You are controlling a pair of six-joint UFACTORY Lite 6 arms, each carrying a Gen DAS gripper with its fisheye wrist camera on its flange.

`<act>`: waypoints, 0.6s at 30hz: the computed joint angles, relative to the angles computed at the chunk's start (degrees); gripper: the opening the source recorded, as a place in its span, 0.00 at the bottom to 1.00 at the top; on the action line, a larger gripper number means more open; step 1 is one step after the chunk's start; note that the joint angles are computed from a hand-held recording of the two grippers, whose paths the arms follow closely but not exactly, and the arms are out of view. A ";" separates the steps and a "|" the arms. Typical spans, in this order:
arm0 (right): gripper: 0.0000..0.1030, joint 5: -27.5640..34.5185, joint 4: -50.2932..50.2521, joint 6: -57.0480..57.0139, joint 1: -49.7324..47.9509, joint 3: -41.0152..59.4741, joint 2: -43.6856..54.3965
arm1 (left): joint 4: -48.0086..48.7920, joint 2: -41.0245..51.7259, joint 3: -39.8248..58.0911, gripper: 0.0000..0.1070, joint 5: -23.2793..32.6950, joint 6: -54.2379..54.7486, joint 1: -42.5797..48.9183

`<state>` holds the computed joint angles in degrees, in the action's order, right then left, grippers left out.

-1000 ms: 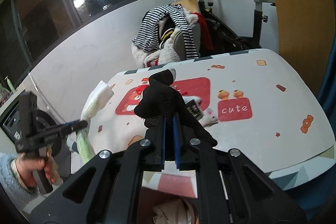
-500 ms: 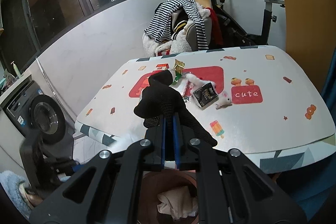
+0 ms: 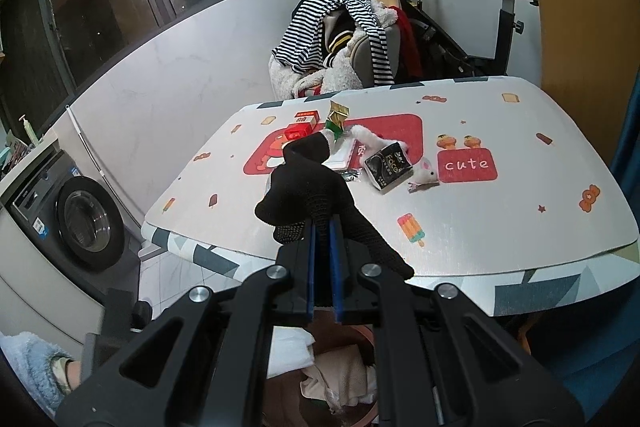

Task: Collect trash
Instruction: 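Lower the plastic bag and black glove into the brown bin and open both grippers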

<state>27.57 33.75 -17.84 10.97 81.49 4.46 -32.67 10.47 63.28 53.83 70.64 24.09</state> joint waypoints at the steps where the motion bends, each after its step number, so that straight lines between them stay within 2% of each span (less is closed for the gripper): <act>1: 0.10 0.05 0.35 -0.25 -0.08 -0.25 -0.12 | 0.31 1.12 0.53 0.30 -0.61 -0.83 -0.54; 4: 0.10 0.17 0.43 -0.28 -0.19 -0.60 -0.23 | 1.17 4.56 2.12 0.31 -2.93 -2.68 -2.27; 6: 0.10 0.19 0.60 -0.43 -0.27 -1.28 -0.53 | 0.98 6.98 3.66 0.40 -4.14 -3.85 -2.78; 7: 0.10 0.22 0.58 -0.37 -0.26 -1.52 -0.68 | 0.23 7.57 4.24 0.50 -4.39 -3.91 -2.52; 10: 0.10 0.60 1.12 -0.69 -0.28 -2.33 -0.96 | -3.34 8.93 6.42 0.57 -3.75 -3.83 -0.93; 18: 0.10 1.79 5.84 -6.36 2.56 -8.41 -1.14 | -13.70 1.21 5.00 0.72 -3.21 -2.59 6.12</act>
